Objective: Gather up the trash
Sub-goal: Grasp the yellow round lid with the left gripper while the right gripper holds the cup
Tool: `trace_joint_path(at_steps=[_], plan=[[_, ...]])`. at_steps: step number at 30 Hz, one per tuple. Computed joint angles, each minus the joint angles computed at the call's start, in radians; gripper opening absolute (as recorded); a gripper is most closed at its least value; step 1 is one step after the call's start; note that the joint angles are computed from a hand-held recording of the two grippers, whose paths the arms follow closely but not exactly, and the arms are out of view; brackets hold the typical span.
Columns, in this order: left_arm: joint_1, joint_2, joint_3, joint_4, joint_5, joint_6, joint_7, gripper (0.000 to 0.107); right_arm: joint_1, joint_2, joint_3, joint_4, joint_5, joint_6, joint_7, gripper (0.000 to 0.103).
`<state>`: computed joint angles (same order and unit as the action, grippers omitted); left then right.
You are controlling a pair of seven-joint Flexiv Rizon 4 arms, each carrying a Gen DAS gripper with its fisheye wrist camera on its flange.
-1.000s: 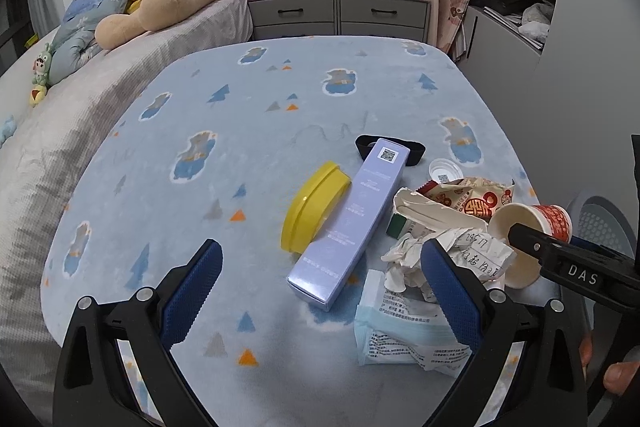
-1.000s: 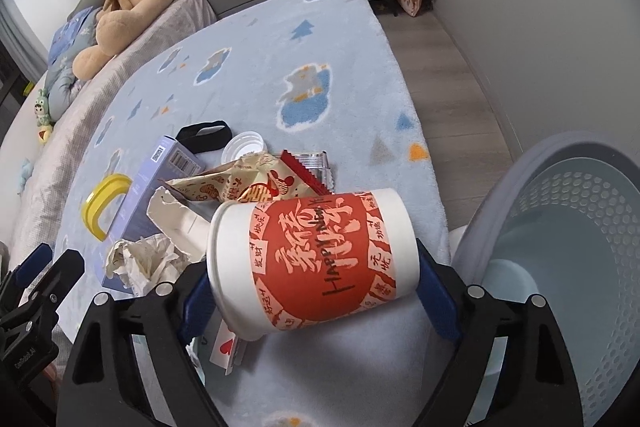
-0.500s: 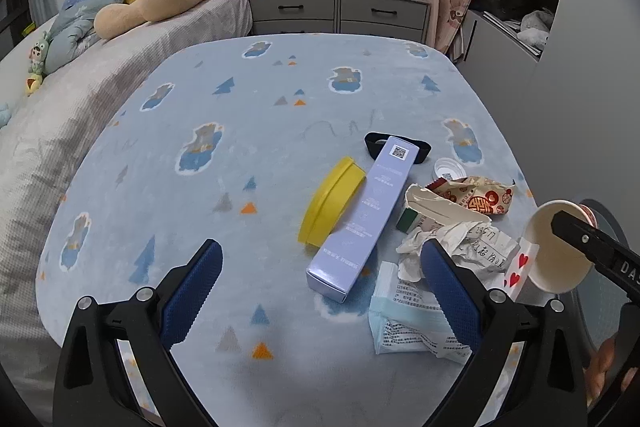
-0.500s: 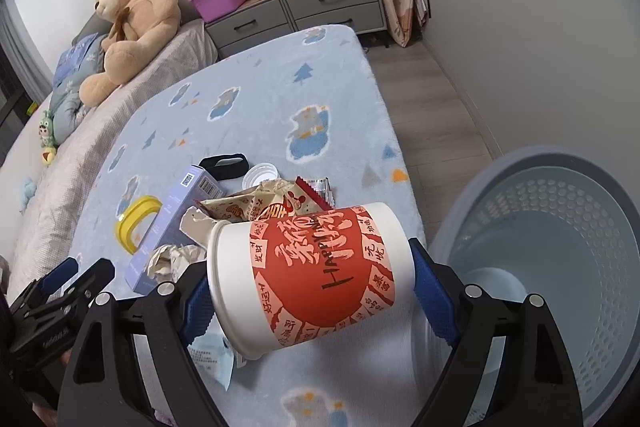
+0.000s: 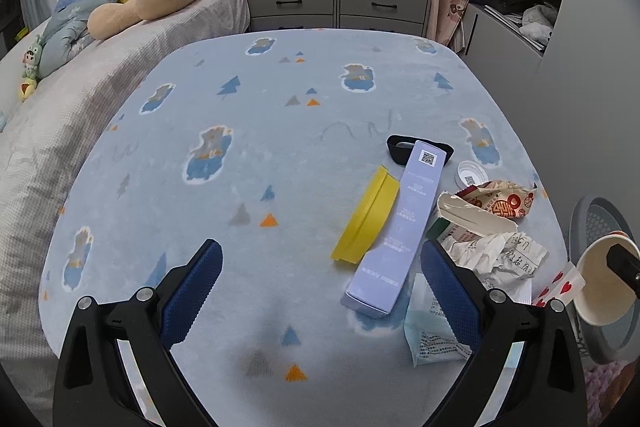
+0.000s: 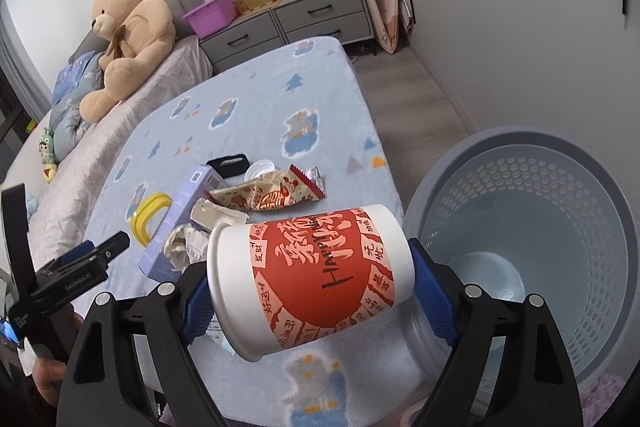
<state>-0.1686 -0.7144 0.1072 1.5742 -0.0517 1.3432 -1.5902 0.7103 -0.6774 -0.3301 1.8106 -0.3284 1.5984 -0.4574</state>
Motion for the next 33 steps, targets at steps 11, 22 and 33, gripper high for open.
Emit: trace_joint_path(at_steps=[11,22,33], plan=[[0.019,0.006,-0.028,0.020,-0.016,0.003,0.028,0.095,0.066,0.015,-0.084,0.011,0.012,0.029,-0.003,0.082],[0.043,-0.043,-0.056,-0.038,-0.043,-0.001,0.090,0.095,0.038,0.003,-0.029,0.002,0.026,0.007,-0.003,0.082],[0.097,-0.130,-0.147,-0.127,-0.115,0.007,0.197,0.094,0.000,-0.010,0.013,-0.015,0.007,-0.015,0.011,0.082]])
